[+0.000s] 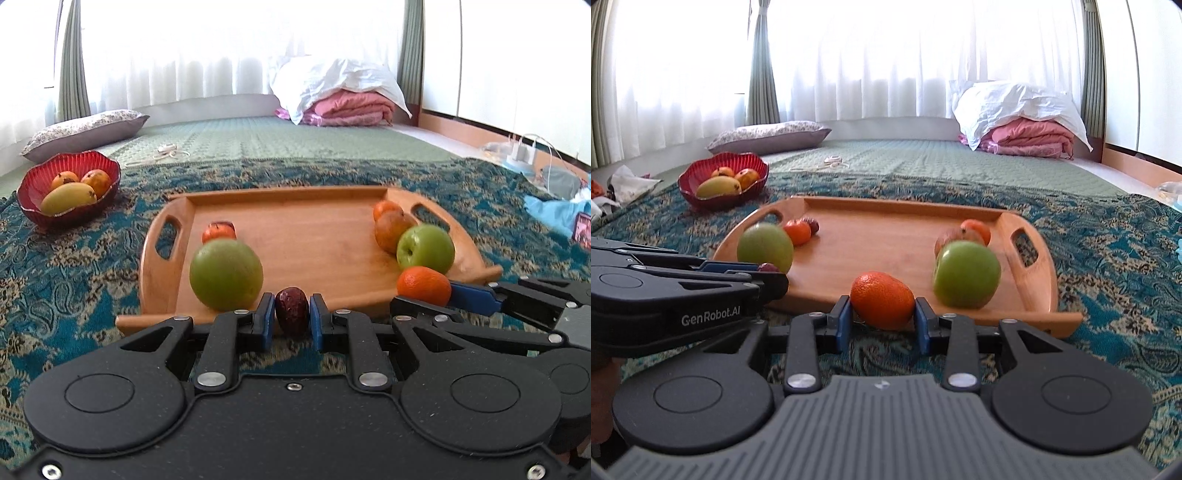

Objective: Organize fruits
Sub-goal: 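Carry the held date and orange over the tray and lower them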

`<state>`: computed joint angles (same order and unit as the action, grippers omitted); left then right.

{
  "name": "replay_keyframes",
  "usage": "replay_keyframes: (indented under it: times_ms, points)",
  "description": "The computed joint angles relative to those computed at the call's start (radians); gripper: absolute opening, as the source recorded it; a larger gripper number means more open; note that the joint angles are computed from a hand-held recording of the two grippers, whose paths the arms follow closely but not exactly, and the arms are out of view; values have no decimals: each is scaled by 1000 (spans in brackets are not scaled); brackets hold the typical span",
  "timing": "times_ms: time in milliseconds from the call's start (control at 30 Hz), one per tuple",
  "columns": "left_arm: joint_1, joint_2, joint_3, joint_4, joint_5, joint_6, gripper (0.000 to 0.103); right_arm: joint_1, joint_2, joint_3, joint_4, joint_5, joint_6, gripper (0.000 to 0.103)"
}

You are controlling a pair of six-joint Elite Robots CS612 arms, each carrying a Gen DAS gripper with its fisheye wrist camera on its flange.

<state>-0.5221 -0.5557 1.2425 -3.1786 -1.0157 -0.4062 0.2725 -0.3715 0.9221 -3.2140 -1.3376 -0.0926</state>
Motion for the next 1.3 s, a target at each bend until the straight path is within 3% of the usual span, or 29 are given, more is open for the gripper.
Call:
replay_keyframes:
  times_ms: [533,1000,1300]
  points:
    - [33,58,-151,40,29,-5,19,4,81,-198,72,-49,63,40]
    - [73,134,-315,166,14,-27,19,15,220,-507,263,-68,40,40]
    - [100,168,-390,260,-49,-60,19,19,302,-680,388,-62,18,40]
